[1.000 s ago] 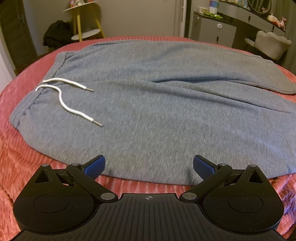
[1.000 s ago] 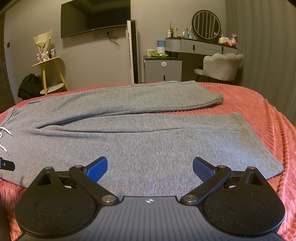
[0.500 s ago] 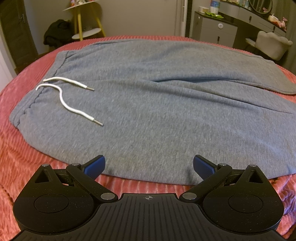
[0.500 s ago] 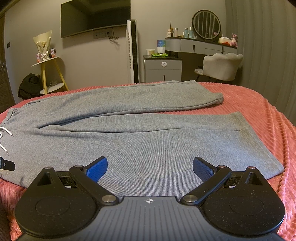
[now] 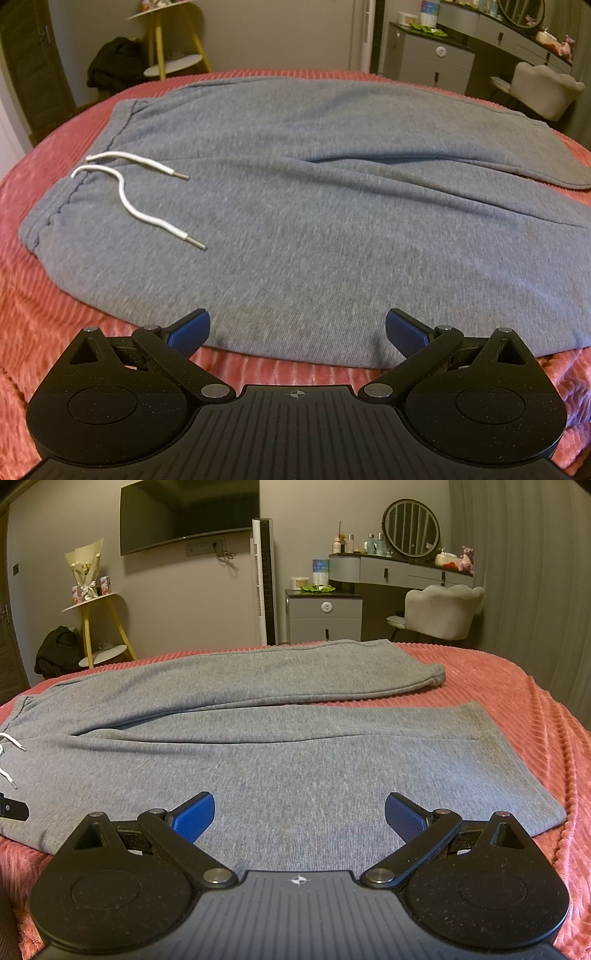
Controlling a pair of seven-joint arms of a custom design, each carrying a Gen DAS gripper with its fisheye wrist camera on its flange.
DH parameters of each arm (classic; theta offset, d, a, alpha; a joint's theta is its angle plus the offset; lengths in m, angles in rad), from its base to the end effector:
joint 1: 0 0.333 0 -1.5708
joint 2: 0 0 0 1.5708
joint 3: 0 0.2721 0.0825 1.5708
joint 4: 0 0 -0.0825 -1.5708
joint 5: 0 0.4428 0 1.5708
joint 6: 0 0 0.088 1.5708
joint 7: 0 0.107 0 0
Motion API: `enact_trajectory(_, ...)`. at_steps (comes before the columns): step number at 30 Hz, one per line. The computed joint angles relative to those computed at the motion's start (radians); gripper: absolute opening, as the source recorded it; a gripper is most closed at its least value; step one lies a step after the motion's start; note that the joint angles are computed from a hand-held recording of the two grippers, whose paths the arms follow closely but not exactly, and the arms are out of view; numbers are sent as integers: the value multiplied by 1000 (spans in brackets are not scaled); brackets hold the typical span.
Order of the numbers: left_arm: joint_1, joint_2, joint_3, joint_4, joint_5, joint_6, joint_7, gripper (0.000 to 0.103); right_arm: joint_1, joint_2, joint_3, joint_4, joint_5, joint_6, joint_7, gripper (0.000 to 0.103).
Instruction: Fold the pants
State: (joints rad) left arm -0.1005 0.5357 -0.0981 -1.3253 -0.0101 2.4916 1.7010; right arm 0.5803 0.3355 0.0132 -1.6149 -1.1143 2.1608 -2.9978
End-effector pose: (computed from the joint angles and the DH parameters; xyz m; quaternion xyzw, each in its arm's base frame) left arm 0.7792 -0.1400 0.4442 -0.5666 0.7626 -0.2450 0.1935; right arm 0.6224 0.3756 0.4097 -0.4282 0.7691 -0.4025 0.2514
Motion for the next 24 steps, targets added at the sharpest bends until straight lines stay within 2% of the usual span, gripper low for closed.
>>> enact_trajectory(8,1,6,-2,12,-3,-10,-2,103,-3,-6,-2,-13,-6,15,13,99)
enact_trajectory(16,0,9,-2,19,-1,-18,0,103,2,-13,-2,-27,-68,20,73,99)
enact_trajectory(24,9,39,-12,69,-29,-70,12,103,-26,8,-5,-2,8,34,44,99)
